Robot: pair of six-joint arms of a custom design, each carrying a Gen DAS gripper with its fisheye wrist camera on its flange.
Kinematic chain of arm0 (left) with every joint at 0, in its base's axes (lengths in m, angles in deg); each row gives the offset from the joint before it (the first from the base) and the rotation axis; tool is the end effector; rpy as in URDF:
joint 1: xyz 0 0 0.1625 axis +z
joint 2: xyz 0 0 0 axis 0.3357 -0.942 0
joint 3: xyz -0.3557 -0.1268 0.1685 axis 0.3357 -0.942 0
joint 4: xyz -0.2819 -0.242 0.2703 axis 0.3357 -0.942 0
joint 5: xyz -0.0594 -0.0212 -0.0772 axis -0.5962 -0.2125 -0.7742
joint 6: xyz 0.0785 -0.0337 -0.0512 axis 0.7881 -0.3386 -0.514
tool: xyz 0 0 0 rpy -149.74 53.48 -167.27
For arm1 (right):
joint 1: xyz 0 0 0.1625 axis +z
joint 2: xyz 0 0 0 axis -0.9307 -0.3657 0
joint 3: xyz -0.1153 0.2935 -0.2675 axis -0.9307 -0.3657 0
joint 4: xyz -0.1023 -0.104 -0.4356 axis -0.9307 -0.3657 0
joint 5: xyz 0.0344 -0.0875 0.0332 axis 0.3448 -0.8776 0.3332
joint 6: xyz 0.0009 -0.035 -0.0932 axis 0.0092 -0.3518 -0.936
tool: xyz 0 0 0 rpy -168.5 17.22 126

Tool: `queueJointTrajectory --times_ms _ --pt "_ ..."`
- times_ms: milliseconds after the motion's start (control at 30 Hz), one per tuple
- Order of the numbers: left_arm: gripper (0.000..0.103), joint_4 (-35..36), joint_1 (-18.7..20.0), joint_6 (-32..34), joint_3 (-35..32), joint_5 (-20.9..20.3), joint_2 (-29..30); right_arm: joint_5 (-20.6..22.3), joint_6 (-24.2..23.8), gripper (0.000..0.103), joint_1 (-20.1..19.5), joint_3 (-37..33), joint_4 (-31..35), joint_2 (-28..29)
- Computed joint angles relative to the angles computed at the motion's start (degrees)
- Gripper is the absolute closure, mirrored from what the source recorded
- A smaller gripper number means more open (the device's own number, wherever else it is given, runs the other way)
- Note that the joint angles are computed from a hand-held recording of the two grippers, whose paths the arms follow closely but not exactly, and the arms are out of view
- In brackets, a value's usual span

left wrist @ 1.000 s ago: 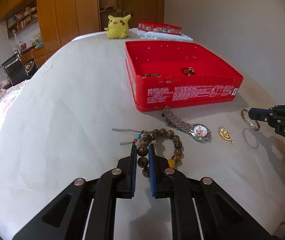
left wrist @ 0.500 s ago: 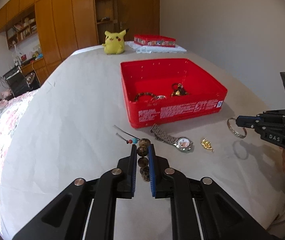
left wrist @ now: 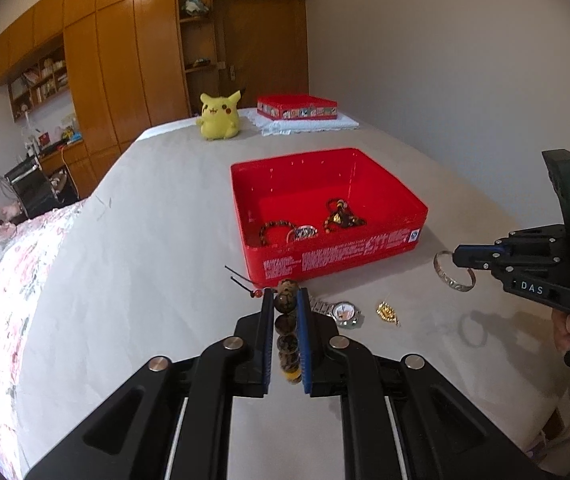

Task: Organize jewelry
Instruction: 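Carry the bead bracelet and the bangle in both tools over the red box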

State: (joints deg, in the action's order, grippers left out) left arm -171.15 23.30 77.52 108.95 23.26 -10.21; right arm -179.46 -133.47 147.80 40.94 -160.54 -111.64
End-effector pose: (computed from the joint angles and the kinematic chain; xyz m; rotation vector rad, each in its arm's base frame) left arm -0.3402 -0.6149 0.0005 0.5243 2.1599 -0.9483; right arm -0.0032 -0.6719 0.3226 1.0267 -2.4848 0.5499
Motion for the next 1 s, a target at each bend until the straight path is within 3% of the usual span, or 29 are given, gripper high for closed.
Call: queueJointTrajectory --times_ms 600,1000 --pt "0.092 -0.23 0.29 7.52 -6.10 -0.68 1.27 -0.02 -0.58 0.101 1.96 -2.96 1.56 0.03" --pt "0.092 1.07 1.21 14.75 -15.78 -1.16 5.84 -0.73 1.34 0.101 4.53 -11.80 5.45 5.92"
